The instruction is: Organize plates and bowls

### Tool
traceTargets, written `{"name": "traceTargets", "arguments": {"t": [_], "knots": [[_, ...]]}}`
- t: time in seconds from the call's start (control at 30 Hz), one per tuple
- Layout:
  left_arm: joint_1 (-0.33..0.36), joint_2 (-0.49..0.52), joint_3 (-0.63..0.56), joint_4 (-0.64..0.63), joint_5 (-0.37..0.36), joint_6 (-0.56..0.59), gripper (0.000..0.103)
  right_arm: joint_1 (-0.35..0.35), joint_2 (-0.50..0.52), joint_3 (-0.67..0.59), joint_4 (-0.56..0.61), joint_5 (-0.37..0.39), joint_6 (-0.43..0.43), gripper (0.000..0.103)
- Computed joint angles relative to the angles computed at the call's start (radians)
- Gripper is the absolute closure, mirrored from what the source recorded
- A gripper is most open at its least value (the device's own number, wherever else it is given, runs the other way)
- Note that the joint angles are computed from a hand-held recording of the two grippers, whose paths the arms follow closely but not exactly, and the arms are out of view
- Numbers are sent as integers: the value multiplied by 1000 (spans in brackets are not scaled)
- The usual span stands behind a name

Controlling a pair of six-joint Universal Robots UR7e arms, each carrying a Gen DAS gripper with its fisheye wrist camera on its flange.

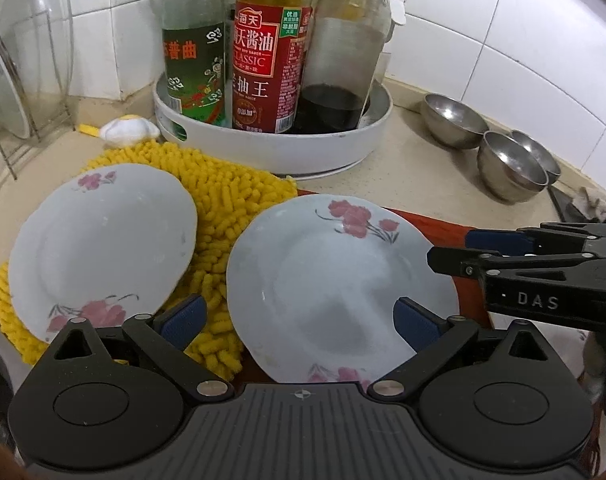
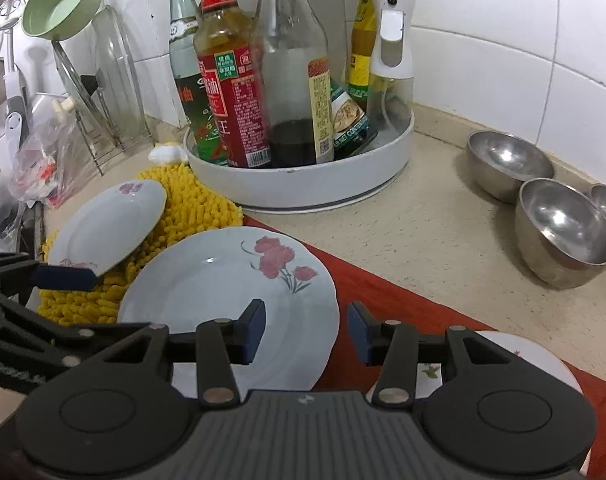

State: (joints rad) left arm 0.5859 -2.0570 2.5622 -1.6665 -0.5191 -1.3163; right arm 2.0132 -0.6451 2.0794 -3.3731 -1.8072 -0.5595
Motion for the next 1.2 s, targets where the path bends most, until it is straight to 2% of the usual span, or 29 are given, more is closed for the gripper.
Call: {"name": "traceTargets", "arguments": {"t": [0.3,0.4,0.5,0.6,0.7,0.77,0.97,1.1,1.2], "knots": [[71,90,20,-204,0,87,5,-38,-4,-35,117,50,-5,62],[81,128,17,-194,34,71,5,-48,2,-45,145,60,-13,64],[87,123,17,-188,28,55,5,-57,5,-65,191,63,15,64],[119,125,28,-279,2,102,5,-65,1,-62,198,78,15,65],[125,145,35,-316,14,125,3,-64,6,-63,193,75,11,64],[140,161,49,-391,26,187,2,-68,9,-74,225,73,32,65],[179,195,61,-516,39,295,2,-68,22,-56,158,74,39,66],[184,226,50,-493,52,295,1,-65,31,-44,109,59,26,72],[189,224,49,-502,49,302,1,-64,32,-45,104,54,39,72]]}}
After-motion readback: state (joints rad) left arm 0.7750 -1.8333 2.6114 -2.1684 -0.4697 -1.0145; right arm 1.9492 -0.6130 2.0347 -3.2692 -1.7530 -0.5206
